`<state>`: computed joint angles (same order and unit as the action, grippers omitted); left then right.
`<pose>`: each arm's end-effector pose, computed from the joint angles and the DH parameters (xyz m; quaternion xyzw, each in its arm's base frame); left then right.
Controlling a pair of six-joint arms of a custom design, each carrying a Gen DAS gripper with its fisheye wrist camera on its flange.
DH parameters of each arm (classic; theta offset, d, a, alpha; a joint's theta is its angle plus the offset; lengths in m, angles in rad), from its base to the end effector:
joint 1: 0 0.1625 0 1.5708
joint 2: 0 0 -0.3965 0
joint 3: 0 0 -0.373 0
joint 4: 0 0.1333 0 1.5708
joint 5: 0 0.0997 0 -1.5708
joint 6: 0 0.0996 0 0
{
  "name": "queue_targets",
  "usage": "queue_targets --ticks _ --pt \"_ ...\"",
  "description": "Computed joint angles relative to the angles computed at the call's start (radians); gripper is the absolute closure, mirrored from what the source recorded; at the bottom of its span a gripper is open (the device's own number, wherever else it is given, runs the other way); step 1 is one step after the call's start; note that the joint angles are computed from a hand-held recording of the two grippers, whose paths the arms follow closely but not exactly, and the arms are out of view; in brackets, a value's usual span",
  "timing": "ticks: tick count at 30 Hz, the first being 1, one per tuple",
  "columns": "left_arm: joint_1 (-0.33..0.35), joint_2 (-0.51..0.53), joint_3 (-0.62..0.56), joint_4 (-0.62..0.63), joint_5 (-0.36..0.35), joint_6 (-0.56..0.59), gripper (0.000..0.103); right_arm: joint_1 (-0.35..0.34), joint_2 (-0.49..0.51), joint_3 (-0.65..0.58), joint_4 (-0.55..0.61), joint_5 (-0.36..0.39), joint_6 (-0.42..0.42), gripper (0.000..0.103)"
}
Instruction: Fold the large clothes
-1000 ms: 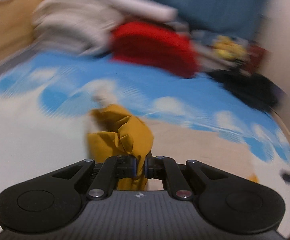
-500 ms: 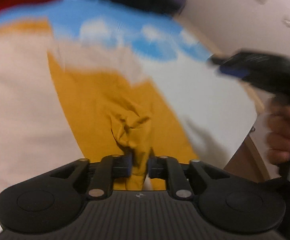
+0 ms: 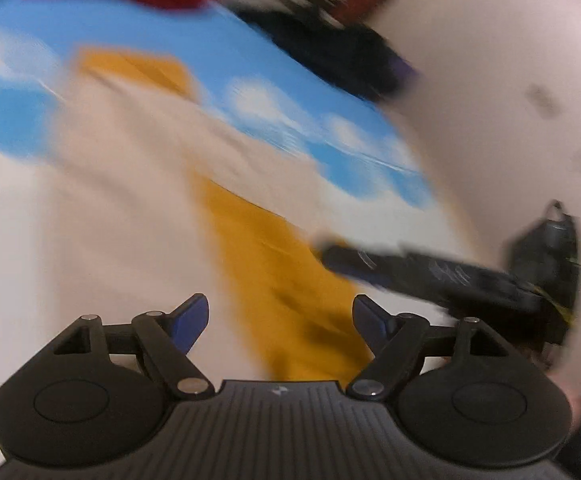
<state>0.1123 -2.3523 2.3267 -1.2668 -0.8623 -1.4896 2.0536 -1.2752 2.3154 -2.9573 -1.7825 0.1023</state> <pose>-0.1454 -0.2158 0.3534 0.0337 0.9295 -0.3294 0.1627 0.2997 -0.3296 0.1623 0.1674 -0.9653 0.1941 0.0502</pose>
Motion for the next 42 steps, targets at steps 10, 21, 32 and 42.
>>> queue_targets --ticks 10,21,32,42 --pt "0.046 0.086 -0.117 0.444 0.025 -0.214 0.020 0.078 0.250 -0.137 0.097 -0.163 0.029 0.071" --pt "-0.003 0.094 -0.146 0.501 0.033 -0.333 0.020 0.074 0.003 -0.002 -0.111 0.029 -0.138 0.100" --pt "0.077 0.143 -0.016 0.002 0.093 -0.017 0.019 -0.077 -0.479 0.148 -0.016 0.028 -0.209 0.100" --pt "0.234 0.356 0.047 -0.331 0.017 0.259 0.006 -0.191 -0.576 0.100 0.450 -0.150 -0.142 0.100"
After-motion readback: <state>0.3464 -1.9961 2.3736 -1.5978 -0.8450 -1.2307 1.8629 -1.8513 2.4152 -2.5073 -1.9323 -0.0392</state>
